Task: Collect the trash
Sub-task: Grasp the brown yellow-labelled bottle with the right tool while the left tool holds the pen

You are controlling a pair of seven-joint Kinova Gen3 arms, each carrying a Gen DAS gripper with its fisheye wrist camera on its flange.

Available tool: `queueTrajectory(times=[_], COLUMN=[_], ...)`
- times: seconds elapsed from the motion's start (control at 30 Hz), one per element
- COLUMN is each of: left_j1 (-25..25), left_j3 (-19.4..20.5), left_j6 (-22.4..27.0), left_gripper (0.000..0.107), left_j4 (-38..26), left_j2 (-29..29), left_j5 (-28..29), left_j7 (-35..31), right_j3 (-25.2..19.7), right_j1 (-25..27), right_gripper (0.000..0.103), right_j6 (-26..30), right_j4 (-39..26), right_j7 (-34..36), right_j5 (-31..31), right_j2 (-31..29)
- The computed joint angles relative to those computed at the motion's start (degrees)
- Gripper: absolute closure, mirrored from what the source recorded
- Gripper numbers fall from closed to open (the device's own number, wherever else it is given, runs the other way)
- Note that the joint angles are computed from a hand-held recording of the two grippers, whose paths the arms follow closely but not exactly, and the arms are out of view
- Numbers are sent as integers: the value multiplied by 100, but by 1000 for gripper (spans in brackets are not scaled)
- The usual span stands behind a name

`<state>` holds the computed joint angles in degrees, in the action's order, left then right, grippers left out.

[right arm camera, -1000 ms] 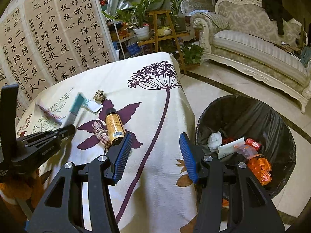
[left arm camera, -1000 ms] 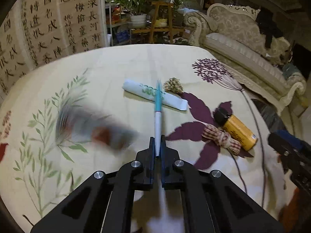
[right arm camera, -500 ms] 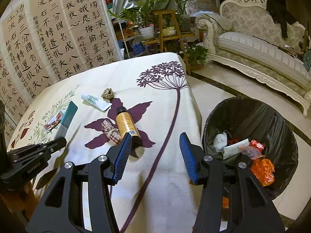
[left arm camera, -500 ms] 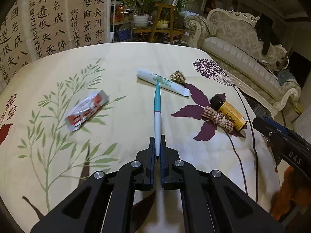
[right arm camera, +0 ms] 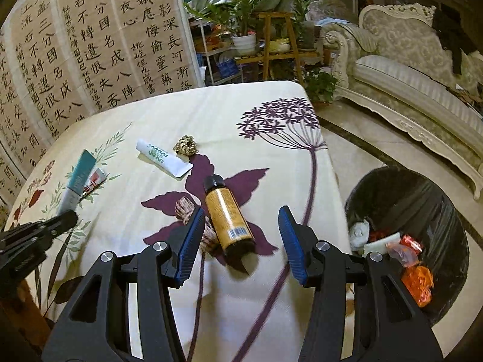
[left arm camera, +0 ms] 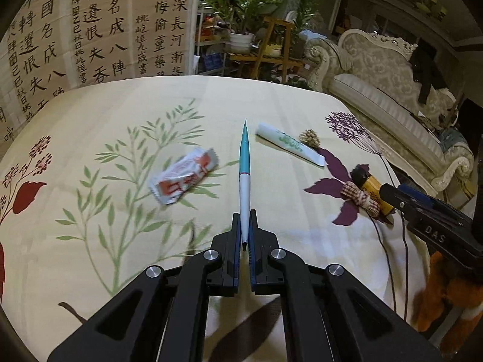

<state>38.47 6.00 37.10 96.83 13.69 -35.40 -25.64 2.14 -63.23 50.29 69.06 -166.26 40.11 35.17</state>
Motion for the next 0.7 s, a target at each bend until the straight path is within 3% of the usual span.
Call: queueTrajectory(times=[0.27,0.7], left_j1=[-136,-75], left_j3=[-18,-39], left_j6=[-86,-184], left_gripper=[102,102], left_j4=[116,109], left_j2=[-54,-8], left_j5=[53,122], left_j7=[17,-22], right_j3=[-94,26], right_j1=[175,101], right_gripper=[74,80], right_j6=[89,167], right_j4=[-320,-391], right_j7=[537,619], right_j5=[-408,-551], right_j2=[175,203])
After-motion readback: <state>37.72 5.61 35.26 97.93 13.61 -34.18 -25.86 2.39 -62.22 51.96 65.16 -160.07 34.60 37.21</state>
